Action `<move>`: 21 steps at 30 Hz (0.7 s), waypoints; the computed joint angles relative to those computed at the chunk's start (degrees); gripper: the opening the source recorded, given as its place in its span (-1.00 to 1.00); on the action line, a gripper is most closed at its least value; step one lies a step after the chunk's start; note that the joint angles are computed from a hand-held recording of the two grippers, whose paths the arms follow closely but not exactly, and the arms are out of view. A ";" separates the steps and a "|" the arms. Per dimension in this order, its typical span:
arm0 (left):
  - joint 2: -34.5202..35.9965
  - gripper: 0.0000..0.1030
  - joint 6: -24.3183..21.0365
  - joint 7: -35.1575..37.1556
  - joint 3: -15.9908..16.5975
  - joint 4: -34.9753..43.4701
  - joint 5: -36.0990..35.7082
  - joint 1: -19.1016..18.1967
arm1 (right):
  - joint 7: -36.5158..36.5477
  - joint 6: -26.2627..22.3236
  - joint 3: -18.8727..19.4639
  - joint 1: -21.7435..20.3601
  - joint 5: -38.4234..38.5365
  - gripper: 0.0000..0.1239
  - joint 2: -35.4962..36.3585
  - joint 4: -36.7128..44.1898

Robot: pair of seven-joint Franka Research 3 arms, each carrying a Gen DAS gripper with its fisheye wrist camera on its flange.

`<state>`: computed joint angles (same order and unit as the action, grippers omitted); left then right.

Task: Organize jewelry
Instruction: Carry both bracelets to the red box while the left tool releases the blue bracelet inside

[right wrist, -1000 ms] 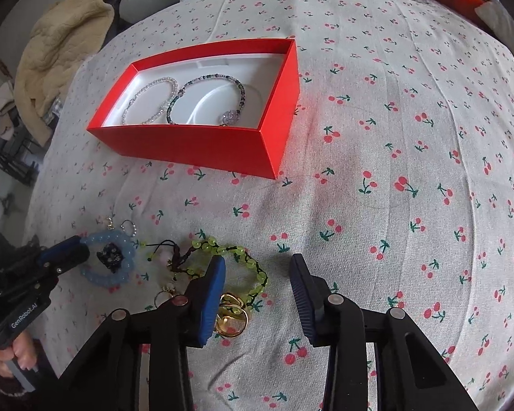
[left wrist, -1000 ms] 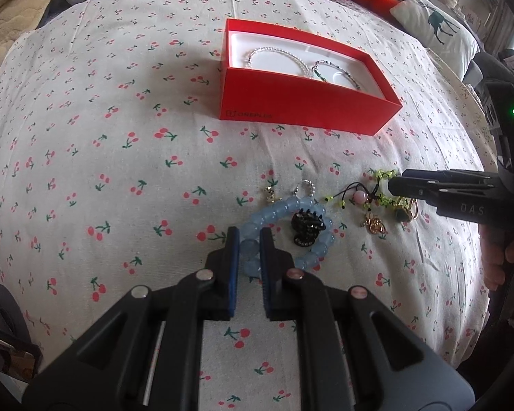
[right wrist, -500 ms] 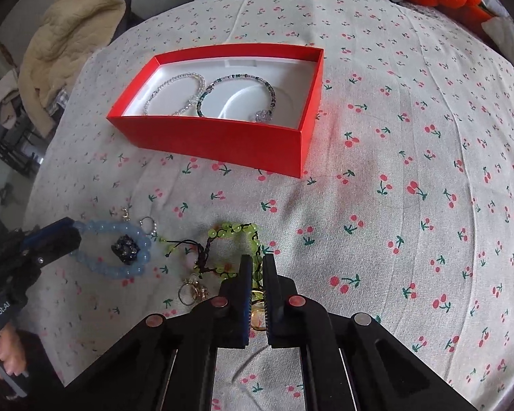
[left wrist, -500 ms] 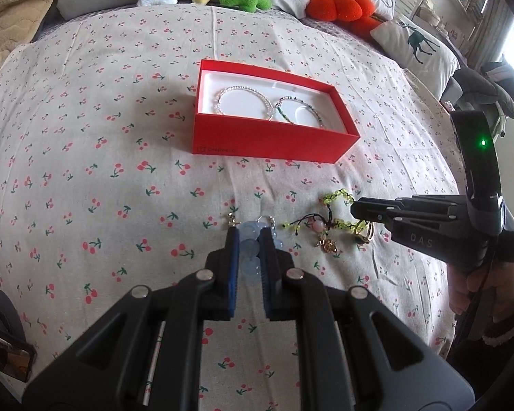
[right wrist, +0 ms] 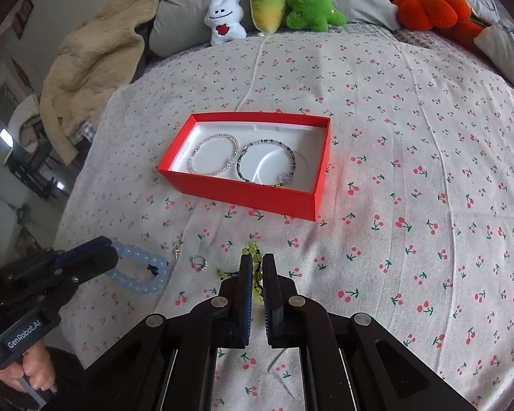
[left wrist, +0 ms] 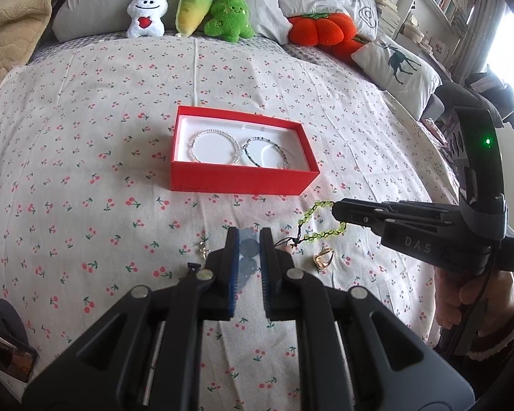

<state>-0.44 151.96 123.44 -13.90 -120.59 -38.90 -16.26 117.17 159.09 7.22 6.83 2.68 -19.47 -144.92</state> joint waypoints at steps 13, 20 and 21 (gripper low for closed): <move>8.52 -0.75 -0.15 -7.15 -3.14 13.37 5.30 0.17 | 1.07 5.35 -1.31 -2.01 0.95 -0.91 0.09 1.88; 16.89 -0.75 -0.19 -10.96 -6.45 22.62 8.04 2.04 | 1.33 8.41 -1.37 -4.51 2.15 -0.91 0.20 2.08; 18.15 -0.75 -0.38 -11.65 -6.78 23.66 8.35 2.42 | 1.46 8.59 -1.31 -4.93 2.09 -0.91 0.19 2.15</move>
